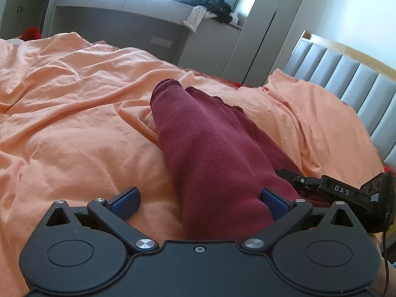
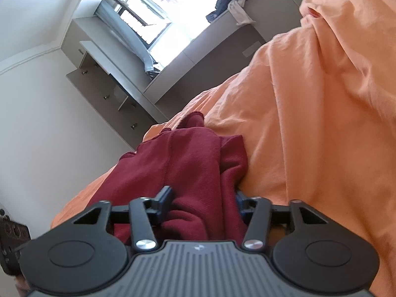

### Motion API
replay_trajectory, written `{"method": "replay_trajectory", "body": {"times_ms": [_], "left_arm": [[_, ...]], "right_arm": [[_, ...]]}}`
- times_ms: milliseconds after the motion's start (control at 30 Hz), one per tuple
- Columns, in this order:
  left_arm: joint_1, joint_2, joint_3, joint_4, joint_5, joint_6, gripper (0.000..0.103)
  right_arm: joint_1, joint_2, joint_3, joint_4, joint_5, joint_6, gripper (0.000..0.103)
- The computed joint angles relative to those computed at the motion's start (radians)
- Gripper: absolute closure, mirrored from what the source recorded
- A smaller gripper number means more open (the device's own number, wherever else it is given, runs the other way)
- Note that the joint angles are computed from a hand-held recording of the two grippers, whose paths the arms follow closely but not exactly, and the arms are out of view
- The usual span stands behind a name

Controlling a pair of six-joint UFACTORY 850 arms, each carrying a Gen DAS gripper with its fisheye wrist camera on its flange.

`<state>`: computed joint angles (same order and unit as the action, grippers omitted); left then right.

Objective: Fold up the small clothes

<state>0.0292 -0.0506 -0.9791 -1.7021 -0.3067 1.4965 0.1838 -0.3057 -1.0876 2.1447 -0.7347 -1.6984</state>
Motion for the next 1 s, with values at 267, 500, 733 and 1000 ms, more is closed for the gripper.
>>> {"method": "replay_trajectory", "body": {"times_ms": [267, 500, 733, 1000], "left_arm": [[0.013, -0.022, -0.064, 0.333, -0.058, -0.335, 0.022], [0.006, -0.042, -0.110, 0.468, -0.101, -0.480, 0.054], [-0.031, -0.017, -0.152, 0.748, -0.034, -0.615, 0.065], [-0.012, 0.072, -0.133, 0.917, 0.090, -0.626, 0.065]], "right_arm": [[0.019, 0.028, -0.006, -0.013, 0.060, -0.026, 0.070], [0.048, 0.065, 0.001, 0.009, 0.128, -0.042, 0.075], [0.080, 0.114, 0.016, 0.138, 0.159, -0.158, 0.079], [0.151, 0.138, 0.037, 0.322, 0.046, -0.451, 0.081]]}}
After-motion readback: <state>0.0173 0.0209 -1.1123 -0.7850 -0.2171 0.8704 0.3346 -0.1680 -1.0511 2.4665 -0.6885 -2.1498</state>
